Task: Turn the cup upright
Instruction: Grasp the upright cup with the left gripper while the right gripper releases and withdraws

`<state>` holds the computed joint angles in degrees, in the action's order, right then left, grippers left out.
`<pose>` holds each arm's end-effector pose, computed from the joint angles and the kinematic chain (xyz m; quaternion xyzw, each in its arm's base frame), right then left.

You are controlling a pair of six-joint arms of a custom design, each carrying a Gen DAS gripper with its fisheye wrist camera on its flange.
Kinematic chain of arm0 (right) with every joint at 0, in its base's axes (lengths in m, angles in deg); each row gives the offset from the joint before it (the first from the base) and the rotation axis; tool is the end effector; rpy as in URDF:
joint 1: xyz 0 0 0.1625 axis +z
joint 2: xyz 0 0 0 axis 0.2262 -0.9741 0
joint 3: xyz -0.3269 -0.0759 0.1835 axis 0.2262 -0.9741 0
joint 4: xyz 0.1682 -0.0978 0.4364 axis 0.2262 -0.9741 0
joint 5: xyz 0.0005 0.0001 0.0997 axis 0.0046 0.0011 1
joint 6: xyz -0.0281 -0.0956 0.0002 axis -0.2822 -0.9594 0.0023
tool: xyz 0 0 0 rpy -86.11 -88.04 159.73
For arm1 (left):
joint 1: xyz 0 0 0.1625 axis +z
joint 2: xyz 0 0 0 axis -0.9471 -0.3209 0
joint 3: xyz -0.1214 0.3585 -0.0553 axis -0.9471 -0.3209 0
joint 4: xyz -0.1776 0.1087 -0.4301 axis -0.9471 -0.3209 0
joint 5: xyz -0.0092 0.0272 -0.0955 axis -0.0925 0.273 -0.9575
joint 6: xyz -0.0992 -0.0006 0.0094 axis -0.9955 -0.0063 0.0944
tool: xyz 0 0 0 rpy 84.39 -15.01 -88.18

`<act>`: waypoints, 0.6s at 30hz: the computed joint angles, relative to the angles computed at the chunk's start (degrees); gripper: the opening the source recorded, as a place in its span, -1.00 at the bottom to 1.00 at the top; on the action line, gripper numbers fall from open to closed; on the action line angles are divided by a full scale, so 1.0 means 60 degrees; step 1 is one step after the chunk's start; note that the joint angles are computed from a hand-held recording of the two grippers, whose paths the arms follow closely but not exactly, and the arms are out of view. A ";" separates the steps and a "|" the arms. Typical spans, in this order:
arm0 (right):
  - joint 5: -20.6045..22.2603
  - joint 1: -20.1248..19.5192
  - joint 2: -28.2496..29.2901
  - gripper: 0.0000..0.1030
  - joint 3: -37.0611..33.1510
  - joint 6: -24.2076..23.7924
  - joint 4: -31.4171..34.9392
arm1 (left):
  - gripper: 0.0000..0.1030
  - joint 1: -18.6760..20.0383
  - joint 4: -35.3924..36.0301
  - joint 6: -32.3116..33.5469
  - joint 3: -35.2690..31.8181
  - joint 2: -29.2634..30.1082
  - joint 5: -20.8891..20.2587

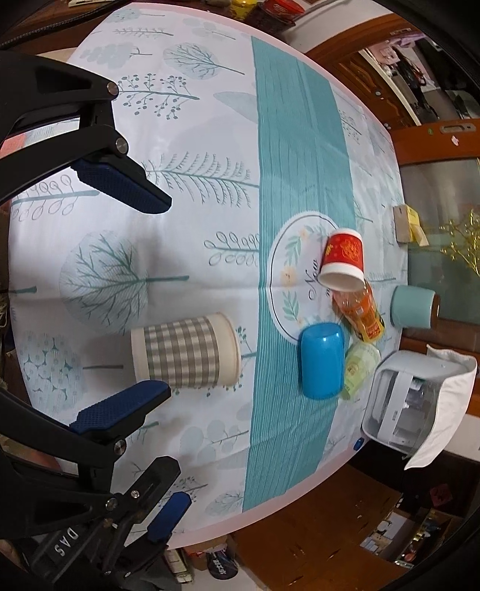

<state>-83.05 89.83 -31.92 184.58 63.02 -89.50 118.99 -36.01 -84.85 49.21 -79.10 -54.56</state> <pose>0.2368 -0.6073 0.1366 0.2647 -0.9171 0.2090 0.2125 -0.2252 -0.5662 0.1604 -0.0604 0.8854 -0.3023 0.3478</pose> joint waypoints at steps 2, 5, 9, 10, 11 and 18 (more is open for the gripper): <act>-0.0105 0.0006 -0.0018 0.36 0.0054 -0.0269 -0.0211 | 0.76 -0.0001 -0.0014 0.0091 -0.0096 0.0088 -0.0092; -0.0225 -0.0016 -0.0014 0.36 0.0115 -0.0554 -0.0456 | 0.76 0.0033 -0.0086 0.0265 -0.0250 0.0226 -0.0272; -0.0546 -0.0049 0.0051 0.36 0.0178 -0.0938 -0.0904 | 0.76 0.0175 -0.0314 0.0585 -0.0489 0.0439 -0.0655; -0.0693 -0.0059 0.0098 0.36 0.0158 -0.0974 -0.1030 | 0.76 0.0248 -0.0461 0.0706 -0.0534 0.0478 -0.0841; -0.0733 -0.0071 0.0118 0.36 0.0134 -0.0974 -0.1060 | 0.76 0.0318 -0.0615 0.0824 -0.0574 0.0517 -0.1014; -0.0591 -0.0354 0.0135 0.36 0.0054 -0.0834 -0.0691 | 0.76 0.0772 -0.0823 0.1294 -0.1121 0.1037 -0.1658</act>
